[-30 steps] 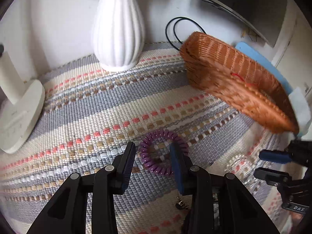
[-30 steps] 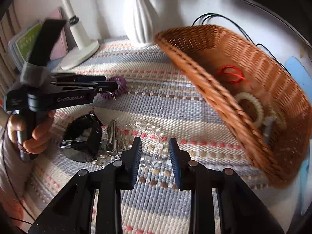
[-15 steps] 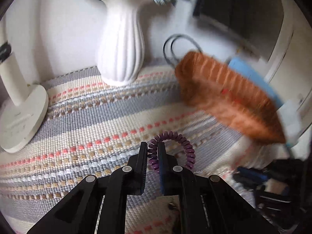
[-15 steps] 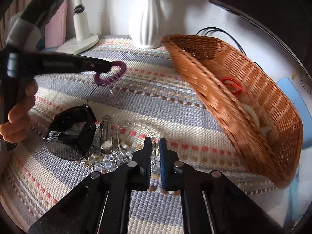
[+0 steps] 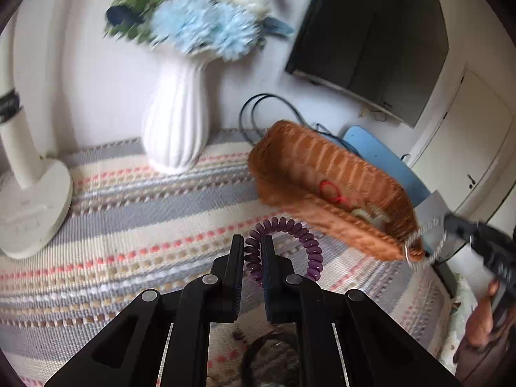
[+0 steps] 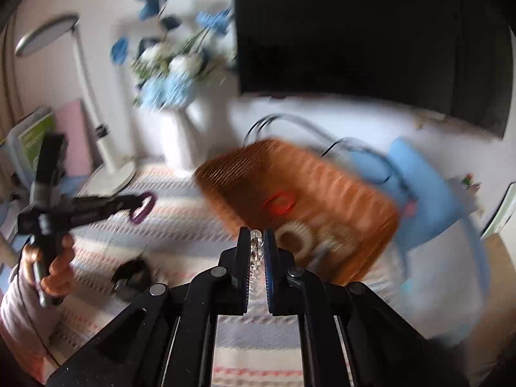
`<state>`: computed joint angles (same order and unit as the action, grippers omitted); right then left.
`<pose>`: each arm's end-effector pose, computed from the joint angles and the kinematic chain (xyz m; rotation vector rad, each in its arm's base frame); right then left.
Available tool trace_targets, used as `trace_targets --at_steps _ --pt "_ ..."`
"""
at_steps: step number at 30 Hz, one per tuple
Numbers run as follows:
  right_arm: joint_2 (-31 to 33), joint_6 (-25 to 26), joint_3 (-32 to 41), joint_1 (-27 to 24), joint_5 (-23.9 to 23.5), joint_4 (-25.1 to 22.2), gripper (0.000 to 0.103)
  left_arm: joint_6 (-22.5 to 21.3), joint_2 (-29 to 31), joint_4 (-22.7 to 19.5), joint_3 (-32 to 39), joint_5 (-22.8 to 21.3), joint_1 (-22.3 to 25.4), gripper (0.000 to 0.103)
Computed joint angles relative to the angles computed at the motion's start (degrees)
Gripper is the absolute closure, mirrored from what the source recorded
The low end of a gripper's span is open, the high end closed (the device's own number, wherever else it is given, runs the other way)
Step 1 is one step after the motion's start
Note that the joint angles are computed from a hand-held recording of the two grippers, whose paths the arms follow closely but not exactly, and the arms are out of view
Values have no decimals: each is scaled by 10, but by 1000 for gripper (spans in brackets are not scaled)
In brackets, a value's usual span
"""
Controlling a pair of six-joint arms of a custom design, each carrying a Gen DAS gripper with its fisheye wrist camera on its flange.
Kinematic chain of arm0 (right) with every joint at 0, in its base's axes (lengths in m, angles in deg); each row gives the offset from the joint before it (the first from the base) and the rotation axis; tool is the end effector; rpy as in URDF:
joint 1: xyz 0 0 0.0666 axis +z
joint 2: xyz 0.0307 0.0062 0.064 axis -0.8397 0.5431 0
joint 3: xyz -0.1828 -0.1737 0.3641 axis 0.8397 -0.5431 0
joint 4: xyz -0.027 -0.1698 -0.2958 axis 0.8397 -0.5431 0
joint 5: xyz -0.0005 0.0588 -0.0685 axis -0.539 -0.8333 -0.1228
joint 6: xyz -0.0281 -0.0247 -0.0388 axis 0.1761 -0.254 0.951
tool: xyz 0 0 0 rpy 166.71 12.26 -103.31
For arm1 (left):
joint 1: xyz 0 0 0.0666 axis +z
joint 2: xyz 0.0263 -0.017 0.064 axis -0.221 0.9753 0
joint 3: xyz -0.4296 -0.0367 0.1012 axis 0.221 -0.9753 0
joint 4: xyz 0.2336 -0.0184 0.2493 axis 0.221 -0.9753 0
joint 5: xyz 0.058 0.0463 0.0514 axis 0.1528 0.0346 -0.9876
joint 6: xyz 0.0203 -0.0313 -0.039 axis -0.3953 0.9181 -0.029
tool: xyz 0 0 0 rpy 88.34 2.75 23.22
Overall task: Organize jewelry
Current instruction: 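Carry the purple hair tie and bracelet into the basket and release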
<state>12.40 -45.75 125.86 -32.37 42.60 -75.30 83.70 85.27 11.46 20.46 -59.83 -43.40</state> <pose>0.2517 0.0983 0.4376 0.2361 2.2451 -0.0699 0.4112 -0.2578 0.3928 0.6934 2.2965 -0.7022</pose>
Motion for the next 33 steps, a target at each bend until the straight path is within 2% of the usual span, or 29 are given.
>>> trace_targets --at_steps 3,6,8,11,14,19,26,27,28,29,30,33 --pt "5 24 11 -63 -27 6 94 -21 -3 -26 39 -45 -30 92" --pt "26 39 8 -122 -53 36 94 -42 14 -60 98 -101 -70 92" --pt "53 32 6 -167 -99 53 94 -53 42 -86 145 -132 -93 92" --pt "95 29 8 -213 -173 73 94 -55 94 -129 212 -149 -112 92" --pt "125 43 11 -219 -207 89 94 -48 140 -162 259 -158 -123 92" --pt "147 52 10 -219 -202 99 94 -44 188 -189 291 -157 -133 92" --pt "138 29 -4 -256 -231 92 92 -41 200 -202 300 -136 -136 91" --pt "132 25 -4 -261 -239 90 89 -40 197 -208 300 -132 -135 83" --pt "122 19 -6 -266 -246 88 88 -39 193 -216 302 -131 -134 70" --pt "113 16 -6 -268 -246 83 84 -37 182 -210 293 -134 -132 64" --pt "102 14 -5 -266 -242 78 79 -36 170 -197 280 -140 -130 61" --pt "71 14 -1 -249 -225 62 74 -38 129 -179 246 -138 -121 61"
